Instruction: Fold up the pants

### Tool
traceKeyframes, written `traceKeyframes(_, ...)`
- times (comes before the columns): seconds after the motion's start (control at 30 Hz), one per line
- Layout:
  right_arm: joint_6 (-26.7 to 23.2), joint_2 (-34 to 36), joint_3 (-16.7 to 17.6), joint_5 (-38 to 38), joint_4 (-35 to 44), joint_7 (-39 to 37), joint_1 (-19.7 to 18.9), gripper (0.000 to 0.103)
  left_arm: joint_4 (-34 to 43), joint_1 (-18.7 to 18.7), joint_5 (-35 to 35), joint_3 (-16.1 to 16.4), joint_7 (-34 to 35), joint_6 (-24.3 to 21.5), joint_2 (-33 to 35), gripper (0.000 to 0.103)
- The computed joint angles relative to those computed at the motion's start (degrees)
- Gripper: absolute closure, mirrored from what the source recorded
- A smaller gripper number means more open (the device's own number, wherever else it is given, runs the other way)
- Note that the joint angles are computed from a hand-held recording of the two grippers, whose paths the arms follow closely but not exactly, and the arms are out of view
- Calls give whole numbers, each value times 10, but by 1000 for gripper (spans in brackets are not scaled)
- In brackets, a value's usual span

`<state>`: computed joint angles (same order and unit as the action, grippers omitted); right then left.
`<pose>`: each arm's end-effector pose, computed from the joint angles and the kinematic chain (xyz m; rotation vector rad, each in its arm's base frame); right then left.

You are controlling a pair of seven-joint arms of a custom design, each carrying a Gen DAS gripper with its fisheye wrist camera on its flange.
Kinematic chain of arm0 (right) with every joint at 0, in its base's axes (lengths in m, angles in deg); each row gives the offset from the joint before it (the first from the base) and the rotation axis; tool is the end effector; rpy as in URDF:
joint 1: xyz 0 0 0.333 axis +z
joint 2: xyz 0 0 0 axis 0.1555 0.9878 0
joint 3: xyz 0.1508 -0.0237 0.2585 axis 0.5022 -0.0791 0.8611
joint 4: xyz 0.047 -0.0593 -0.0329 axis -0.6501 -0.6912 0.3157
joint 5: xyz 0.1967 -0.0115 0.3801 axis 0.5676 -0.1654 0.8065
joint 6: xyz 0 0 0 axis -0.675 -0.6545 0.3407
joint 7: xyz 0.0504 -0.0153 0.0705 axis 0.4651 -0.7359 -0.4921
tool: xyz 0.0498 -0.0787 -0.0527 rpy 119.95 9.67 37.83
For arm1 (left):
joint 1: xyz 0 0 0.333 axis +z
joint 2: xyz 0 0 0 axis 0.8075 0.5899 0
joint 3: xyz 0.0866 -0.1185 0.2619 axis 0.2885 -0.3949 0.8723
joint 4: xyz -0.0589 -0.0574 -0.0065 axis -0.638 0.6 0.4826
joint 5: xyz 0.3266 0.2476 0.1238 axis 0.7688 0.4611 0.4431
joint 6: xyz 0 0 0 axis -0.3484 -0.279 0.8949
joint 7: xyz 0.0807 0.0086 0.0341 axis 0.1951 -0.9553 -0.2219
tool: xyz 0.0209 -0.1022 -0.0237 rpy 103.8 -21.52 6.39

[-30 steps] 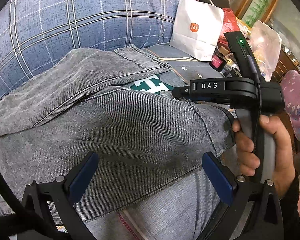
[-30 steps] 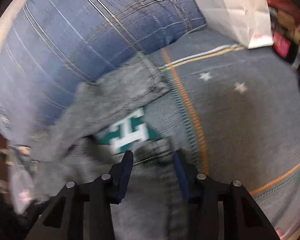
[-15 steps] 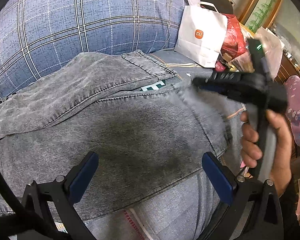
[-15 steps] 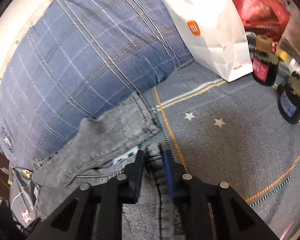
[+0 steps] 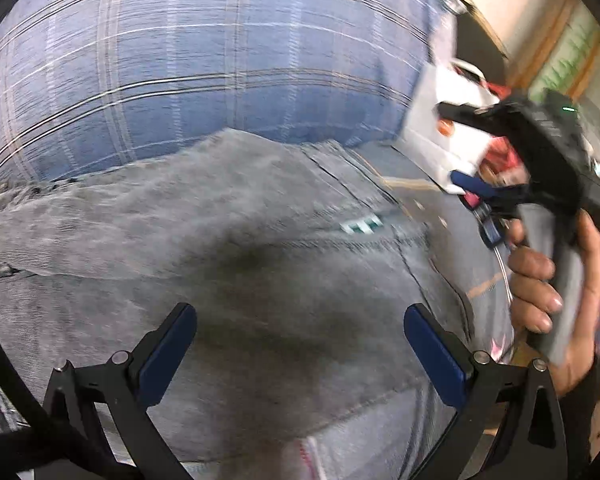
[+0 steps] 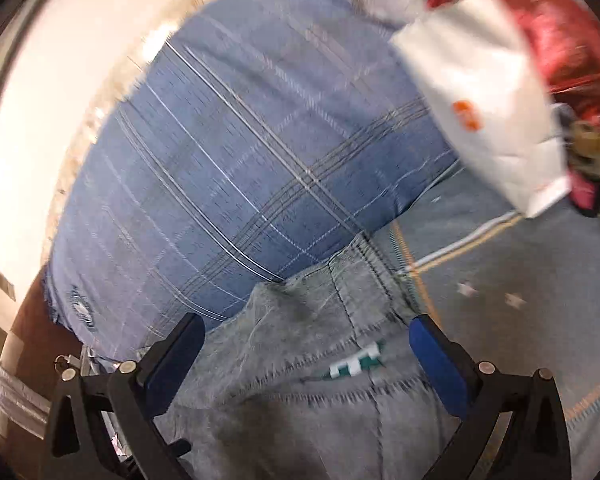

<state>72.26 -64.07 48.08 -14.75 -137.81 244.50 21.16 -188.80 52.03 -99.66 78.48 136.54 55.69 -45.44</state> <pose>0.4227 0.1937 0.5454 -0.9643 2.0377 -0.3075 0.5330 -0.0655 0.5218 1.4338 -2.5886 0.9980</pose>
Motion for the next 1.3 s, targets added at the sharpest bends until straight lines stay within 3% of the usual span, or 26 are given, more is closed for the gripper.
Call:
traceKeyframes(0.07,2,68,-64,42,43,-81,48,9,24,6,-3,4,-16,-2,22,0)
traceKeyframes(0.13,-37,143,-125,124,108,-195,98,26,45,15,-3,7,-35,-2,46,0)
traceKeyframes(0.17,-60,170,-144,160,134,-236,111,39,51,20,1,5,-45,3,55,0)
traceKeyframes(0.23,-108,227,-160,206,186,-290,108,43,65,28,-6,8,-51,0,75,0)
traceKeyframes(0.37,-175,314,-139,150,272,-269,60,43,86,46,-12,9,-63,-14,104,0)
traceKeyframes(0.47,-189,374,-126,205,322,-306,32,43,100,55,-11,5,-71,-20,116,0)
traceKeyframes(0.5,-197,384,-119,185,334,-294,28,53,104,58,-14,6,-73,-21,118,0)
traceKeyframes(0.53,-225,395,-113,139,356,-274,28,81,104,61,-15,6,-74,-19,118,0)
traceKeyframes(0.57,-247,404,-102,133,374,-281,25,84,103,64,-14,5,-76,-18,115,0)
traceKeyframes(0.67,-288,386,-82,50,388,-238,36,86,109,70,-18,8,-86,-31,113,0)
traceKeyframes(0.77,-288,314,-61,-24,360,-188,49,86,109,75,-30,11,-90,-47,99,0)
traceKeyframes(0.87,-252,211,-28,-84,302,-113,56,86,111,75,-37,13,-99,-55,85,0)
traceKeyframes(0.97,-215,95,28,-145,215,28,45,86,147,73,-28,11,-131,-79,102,0)
traceKeyframes(1.1,-127,4,93,-196,102,234,12,86,209,72,0,1,-192,-112,145,0)
traceKeyframes(1.23,-106,-16,86,-186,64,244,20,86,273,64,46,-16,-272,-133,196,0)
traceKeyframes(1.3,-61,-19,78,-185,41,248,18,86,336,61,50,-24,-331,-159,246,0)
